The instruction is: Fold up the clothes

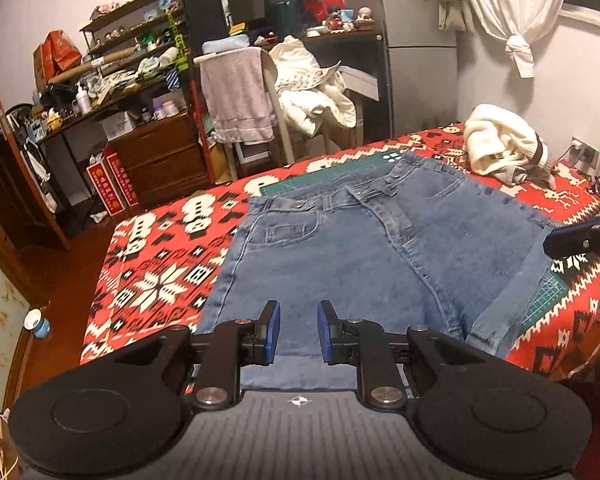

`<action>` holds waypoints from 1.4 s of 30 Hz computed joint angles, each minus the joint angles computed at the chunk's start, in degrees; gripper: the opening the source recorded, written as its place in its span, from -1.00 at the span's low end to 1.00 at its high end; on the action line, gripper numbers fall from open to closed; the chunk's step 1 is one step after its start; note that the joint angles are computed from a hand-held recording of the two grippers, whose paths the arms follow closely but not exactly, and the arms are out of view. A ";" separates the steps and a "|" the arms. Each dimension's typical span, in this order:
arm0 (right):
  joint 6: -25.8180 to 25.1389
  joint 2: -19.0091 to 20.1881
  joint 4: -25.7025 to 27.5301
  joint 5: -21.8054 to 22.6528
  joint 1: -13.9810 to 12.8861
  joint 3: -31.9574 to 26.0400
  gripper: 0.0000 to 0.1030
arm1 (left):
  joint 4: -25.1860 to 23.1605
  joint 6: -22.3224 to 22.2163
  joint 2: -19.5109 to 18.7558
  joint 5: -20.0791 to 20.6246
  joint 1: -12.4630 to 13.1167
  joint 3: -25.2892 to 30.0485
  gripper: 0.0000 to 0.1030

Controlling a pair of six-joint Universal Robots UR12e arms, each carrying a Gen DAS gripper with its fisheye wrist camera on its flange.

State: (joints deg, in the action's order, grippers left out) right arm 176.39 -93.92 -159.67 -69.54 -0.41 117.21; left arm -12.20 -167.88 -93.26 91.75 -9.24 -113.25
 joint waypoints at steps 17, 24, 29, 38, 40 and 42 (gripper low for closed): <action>0.28 9.48 -1.64 3.60 -3.61 -6.74 -0.81 | -6.22 -1.93 -9.55 -8.52 2.81 9.25 -0.61; 0.21 13.94 8.57 4.31 -1.98 -14.69 -0.81 | -13.57 -10.04 -10.04 -5.26 3.62 13.73 -0.62; -1.00 15.20 22.62 3.25 -0.33 -22.89 -0.80 | -24.21 -14.57 -8.45 -2.36 4.34 17.73 -0.62; -2.49 20.86 39.00 2.10 2.55 -41.91 -0.80 | -37.67 -19.57 -5.02 4.75 5.67 21.69 -0.61; -3.08 22.74 39.93 1.90 3.28 -45.38 -0.80 | -39.29 -22.03 -4.34 4.96 6.29 21.05 -0.61; -4.16 24.62 40.26 1.87 3.92 -48.27 -0.80 | -40.69 -24.45 -3.91 4.13 6.98 20.36 -0.61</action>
